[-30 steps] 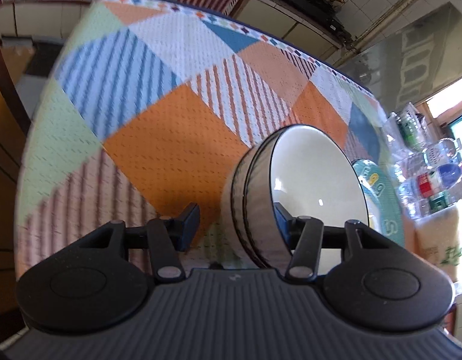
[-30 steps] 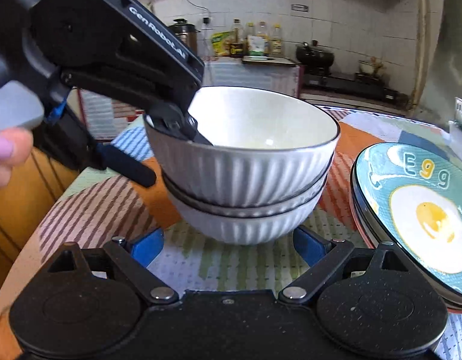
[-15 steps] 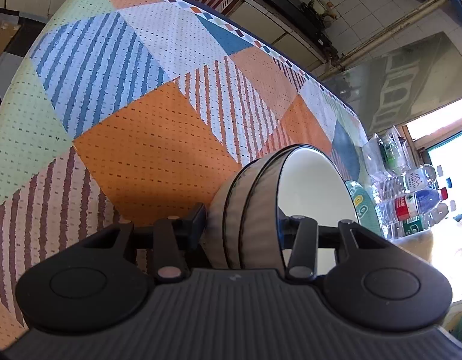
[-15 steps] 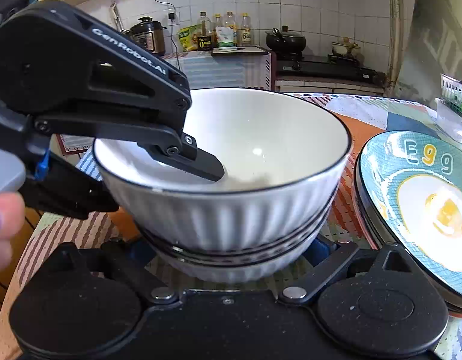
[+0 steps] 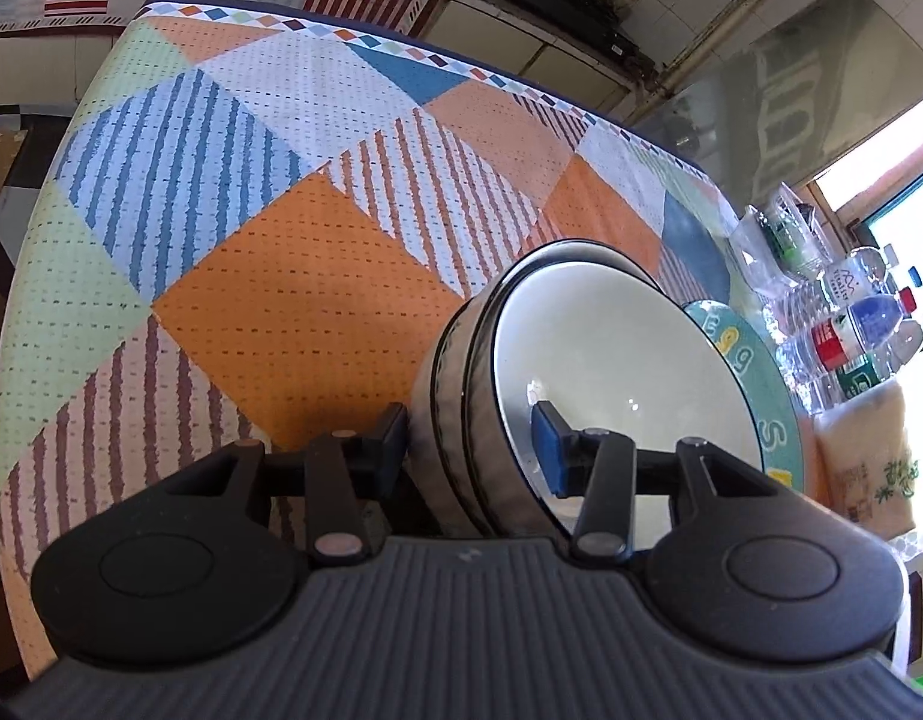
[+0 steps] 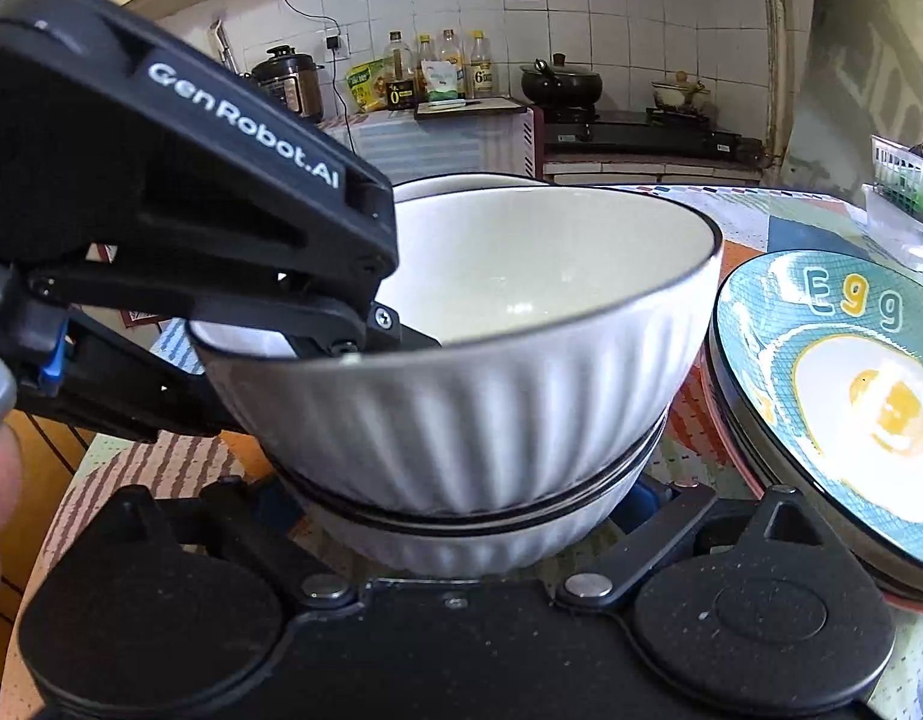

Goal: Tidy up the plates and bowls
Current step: 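Lift the bowl stack onto the egg plate and open the left gripper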

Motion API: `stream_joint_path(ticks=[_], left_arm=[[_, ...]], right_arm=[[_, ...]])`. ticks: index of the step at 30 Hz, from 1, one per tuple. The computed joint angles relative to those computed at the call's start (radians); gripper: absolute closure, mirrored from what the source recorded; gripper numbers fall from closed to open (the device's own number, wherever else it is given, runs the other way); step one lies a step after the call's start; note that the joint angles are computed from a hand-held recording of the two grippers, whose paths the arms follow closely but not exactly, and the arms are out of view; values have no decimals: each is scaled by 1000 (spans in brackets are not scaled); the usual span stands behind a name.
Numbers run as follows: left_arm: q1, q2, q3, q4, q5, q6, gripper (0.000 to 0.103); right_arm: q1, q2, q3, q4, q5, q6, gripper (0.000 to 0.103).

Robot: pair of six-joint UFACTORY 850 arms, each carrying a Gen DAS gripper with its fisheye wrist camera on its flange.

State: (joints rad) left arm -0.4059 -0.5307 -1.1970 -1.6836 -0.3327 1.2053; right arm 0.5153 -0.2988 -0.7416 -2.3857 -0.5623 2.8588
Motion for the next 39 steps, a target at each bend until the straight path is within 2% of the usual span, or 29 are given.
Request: stream_joint_path(ticks=[4, 10, 16, 18, 20, 25, 30, 34, 39], left_arm=[[-10, 45, 43, -50, 24, 89, 60], [-23, 109, 67, 67, 49, -34, 60], [-65, 165, 60, 240, 86, -202, 60], [-80, 172, 51, 240, 81, -216, 60], [-101, 170, 28, 307, 89, -290, 60], [-153, 137, -33, 427, 103, -426, 60], [-196, 71, -114, 528, 81, -556, 60], [-220, 12, -175, 517, 57, -555, 60], [-255, -62, -262, 623, 56, -626, 60]], right_arm=[[5, 20, 29, -61, -28, 52, 4], [14, 80, 55, -43, -21, 18, 4], [-25, 175, 109, -160, -2, 84, 4], [-35, 212, 122, -138, 13, 39, 4], [-47, 243, 138, -120, 13, 9, 4], [-111, 305, 182, -182, 30, 28, 4], [-191, 335, 212, -272, 61, 58, 4], [-256, 351, 232, -329, 80, 63, 4], [-326, 335, 256, -436, 48, 161, 5]])
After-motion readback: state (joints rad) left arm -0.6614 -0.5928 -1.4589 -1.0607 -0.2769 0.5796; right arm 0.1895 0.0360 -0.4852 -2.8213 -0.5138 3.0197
